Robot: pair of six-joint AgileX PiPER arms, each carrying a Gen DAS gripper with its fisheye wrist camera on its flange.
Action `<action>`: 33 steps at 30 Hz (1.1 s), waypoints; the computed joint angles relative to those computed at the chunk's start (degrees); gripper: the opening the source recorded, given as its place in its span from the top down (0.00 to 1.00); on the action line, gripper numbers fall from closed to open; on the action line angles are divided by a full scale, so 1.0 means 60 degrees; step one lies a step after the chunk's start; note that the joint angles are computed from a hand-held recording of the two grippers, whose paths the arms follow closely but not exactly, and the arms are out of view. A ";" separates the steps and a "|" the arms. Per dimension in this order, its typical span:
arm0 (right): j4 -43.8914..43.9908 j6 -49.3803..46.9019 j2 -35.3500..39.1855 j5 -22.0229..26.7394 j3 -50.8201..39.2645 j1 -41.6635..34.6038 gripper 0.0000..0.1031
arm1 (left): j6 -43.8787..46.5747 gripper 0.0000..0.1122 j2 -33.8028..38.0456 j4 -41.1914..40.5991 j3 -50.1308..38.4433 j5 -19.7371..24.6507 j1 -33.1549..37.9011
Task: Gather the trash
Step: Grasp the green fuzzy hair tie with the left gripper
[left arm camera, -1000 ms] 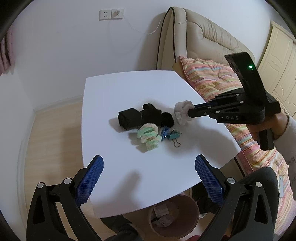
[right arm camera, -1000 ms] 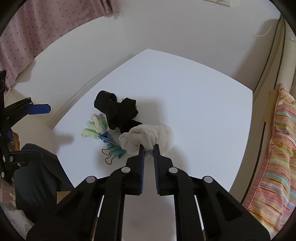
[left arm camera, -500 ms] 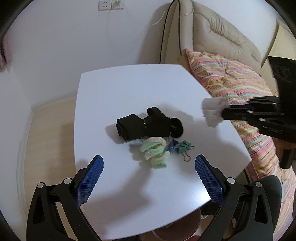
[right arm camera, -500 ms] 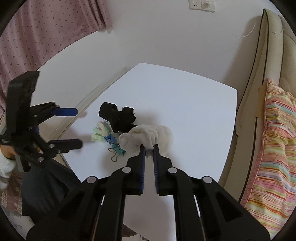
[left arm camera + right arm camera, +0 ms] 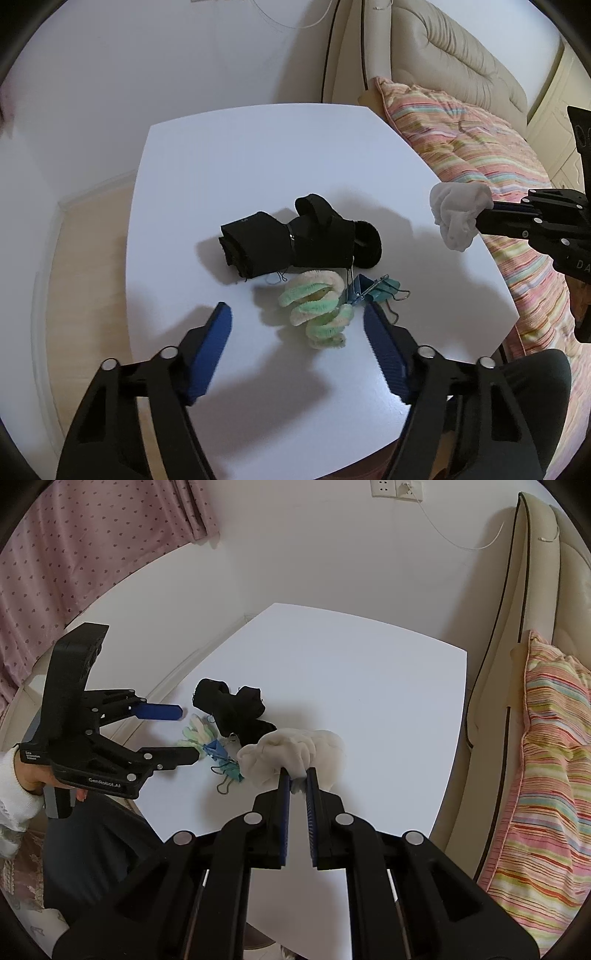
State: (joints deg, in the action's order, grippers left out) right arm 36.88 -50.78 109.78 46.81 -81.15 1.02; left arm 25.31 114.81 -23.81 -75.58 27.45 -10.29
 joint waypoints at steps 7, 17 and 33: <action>0.0022 -0.0013 0.0004 -0.0072 0.0077 0.0049 0.92 | 0.0005 0.60 0.0164 0.0089 -0.0144 0.0209 0.0024; 0.0114 -0.0062 -0.0206 -0.0268 0.0431 0.0031 0.92 | 0.0390 0.92 -0.0118 -0.0122 0.0125 0.0057 0.0051; 0.0668 -0.0717 -0.1860 -0.0691 0.2185 -0.0098 0.92 | 0.1572 0.93 -0.1913 -0.0940 0.1727 -0.0261 0.0036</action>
